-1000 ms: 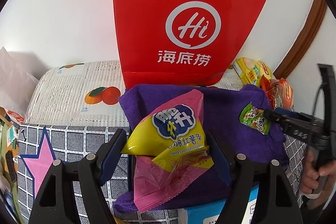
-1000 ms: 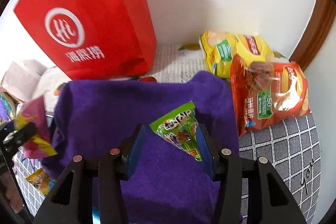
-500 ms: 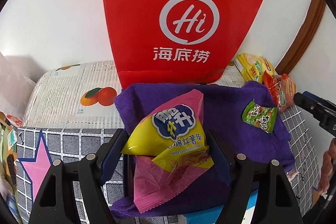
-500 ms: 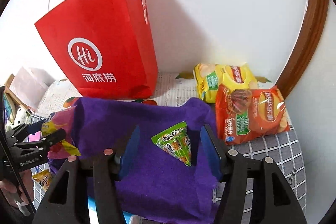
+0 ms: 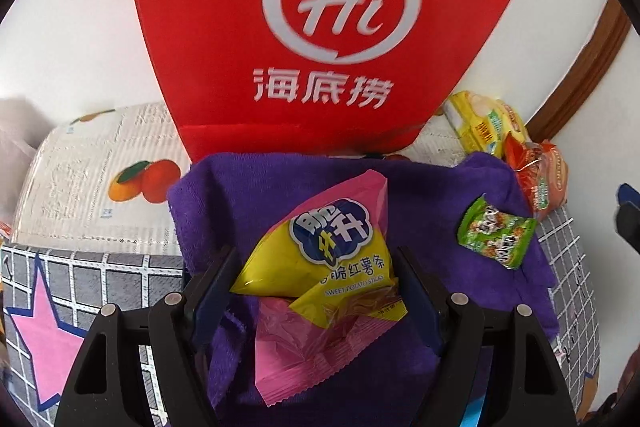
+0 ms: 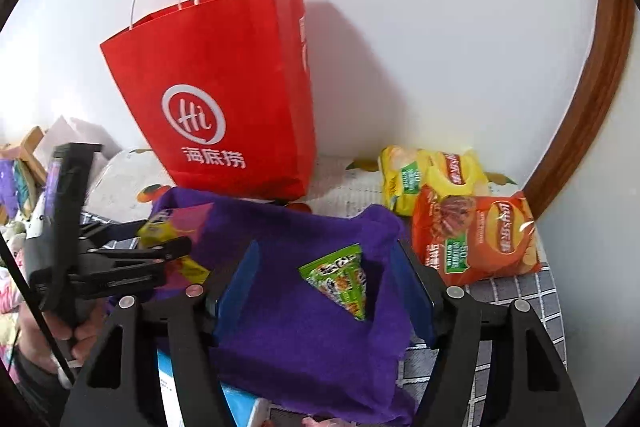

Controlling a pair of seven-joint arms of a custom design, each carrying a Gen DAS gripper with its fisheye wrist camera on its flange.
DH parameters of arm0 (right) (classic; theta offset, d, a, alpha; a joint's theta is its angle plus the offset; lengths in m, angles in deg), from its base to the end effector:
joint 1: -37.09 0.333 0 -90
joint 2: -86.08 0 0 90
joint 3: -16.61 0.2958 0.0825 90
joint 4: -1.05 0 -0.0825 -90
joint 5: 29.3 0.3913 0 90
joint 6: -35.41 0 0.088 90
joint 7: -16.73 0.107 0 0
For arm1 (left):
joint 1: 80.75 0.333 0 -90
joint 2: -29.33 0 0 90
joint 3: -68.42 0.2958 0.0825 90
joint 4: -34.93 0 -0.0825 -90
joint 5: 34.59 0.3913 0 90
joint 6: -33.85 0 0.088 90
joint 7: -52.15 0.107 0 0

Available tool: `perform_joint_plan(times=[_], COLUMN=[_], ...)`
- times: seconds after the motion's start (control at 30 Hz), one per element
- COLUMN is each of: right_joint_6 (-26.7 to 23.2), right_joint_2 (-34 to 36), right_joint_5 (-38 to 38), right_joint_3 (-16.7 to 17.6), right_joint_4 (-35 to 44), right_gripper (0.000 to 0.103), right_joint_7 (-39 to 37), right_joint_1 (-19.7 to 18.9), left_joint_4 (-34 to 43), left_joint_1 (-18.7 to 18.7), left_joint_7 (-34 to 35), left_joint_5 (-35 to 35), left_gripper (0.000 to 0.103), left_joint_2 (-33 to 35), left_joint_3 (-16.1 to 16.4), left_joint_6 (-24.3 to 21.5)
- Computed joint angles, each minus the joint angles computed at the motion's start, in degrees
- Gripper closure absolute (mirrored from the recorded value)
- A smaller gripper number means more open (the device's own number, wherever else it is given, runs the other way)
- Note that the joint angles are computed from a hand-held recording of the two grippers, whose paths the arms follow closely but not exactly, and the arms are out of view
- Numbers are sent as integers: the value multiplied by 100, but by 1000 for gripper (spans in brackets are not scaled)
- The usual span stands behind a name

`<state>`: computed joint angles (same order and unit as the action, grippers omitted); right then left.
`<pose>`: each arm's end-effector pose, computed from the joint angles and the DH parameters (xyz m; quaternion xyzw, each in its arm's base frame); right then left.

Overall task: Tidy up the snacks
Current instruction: 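Lower the yellow-pink bag onto the purple cloth and open the left tool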

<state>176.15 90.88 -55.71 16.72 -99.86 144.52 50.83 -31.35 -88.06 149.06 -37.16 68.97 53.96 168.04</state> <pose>0.6208 0.1532 0.5572 -0.6110 0.7102 -0.2767 0.2140 0.7426 -0.2318 0.4386 -0.5405 0.7975 -0.2550 0.0830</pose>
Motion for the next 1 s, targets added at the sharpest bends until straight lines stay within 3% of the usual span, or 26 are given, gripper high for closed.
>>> perform_joint_plan(times=[0.5,0.6,0.73,1.0], right_joint_6=[-77,-35,-3,83], right_joint_2=[14,-59,-143,-457], right_joint_5=[-22,-60,-167,-296], right_joint_3=[-18,-8,23,158], right_joint_4=[29,-21,-68,-292], right_gripper=[35,35,35,35], right_joint_7=[-25,22,104,109], right_joint_1=[35,22,9,-4], left_joint_4=[195,-21,-314,-1895], left_joint_1=[13,91,185,561], left_joint_7=[67,141,178,827], left_joint_5=[-91,-215,-334,-715], left_gripper=[22,15,15,15], left_joint_2=[186,42,-204,-1408], left_joint_3=[-57,-125,-161,-260], left_joint_6=[-11,190,339,751])
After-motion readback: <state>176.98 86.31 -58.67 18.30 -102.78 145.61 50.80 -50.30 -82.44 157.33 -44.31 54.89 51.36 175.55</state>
